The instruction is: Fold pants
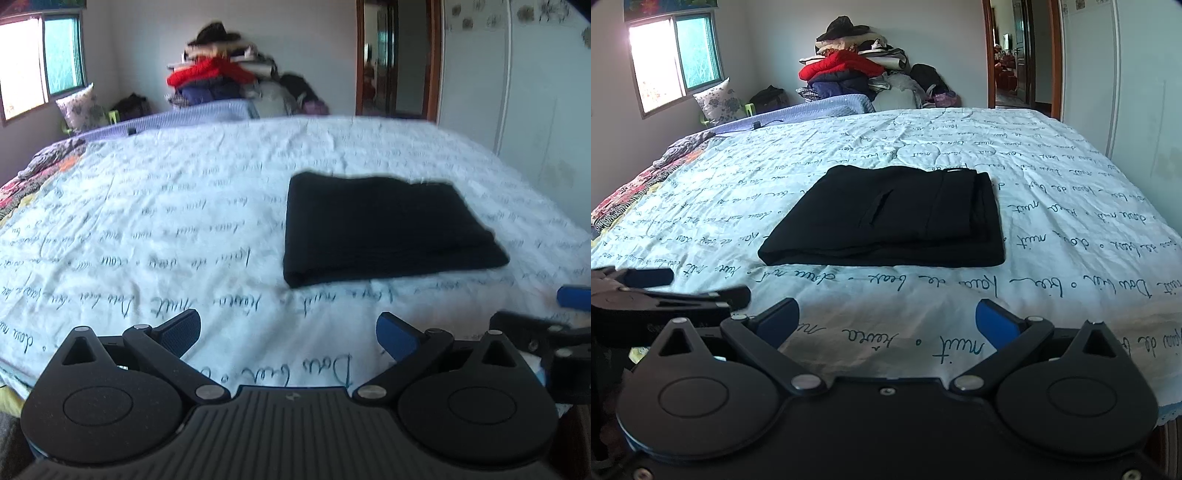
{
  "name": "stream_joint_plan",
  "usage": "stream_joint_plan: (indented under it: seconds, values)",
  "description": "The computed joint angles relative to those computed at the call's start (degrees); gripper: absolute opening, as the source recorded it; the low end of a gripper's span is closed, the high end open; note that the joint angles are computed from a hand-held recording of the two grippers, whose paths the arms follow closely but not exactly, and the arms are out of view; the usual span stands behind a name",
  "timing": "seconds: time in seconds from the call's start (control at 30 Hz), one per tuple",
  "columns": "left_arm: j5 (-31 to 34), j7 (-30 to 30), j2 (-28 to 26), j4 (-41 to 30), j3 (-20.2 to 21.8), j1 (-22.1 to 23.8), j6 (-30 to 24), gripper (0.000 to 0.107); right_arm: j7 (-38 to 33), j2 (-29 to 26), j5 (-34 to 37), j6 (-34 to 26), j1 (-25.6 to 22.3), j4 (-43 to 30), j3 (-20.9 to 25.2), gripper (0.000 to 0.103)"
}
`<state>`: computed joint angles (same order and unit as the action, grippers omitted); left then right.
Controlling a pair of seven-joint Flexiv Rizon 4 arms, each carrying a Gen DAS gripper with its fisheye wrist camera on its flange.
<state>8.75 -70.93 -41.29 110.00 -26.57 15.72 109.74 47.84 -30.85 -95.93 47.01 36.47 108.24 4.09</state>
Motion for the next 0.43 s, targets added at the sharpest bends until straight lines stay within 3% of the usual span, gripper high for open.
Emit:
stream_joint_plan:
  seconds: [0.07, 0.13, 0.27, 0.43]
  values:
    - [3.5, 0.4, -1.5, 0.8, -5.8, 5.3, 0.6, 0.103, 0.3, 0.1, 0.0, 0.0, -0.1, 0.2, 0.0, 0.103]
    - [3.9, 0.5, -1.9, 0.9, -8.5, 7.4, -1.3, 0.102, 0.8, 0.2, -0.2, 0.4, -0.4, 0.3, 0.0, 0.103]
    - [1.2, 0.5, -1.0, 0.4, -5.4, 4.5, -1.8, 0.1, 0.9, 0.3, -0.4, 0.3, -0.5, 0.5, 0.1, 0.103]
    - [-1.3, 0.1, 0.6, -0.2, 1.7, -1.7, 0.4, 0.103, 0.4, 0.2, 0.1, 0.9, -0.8, 0.4, 0.1, 0.103]
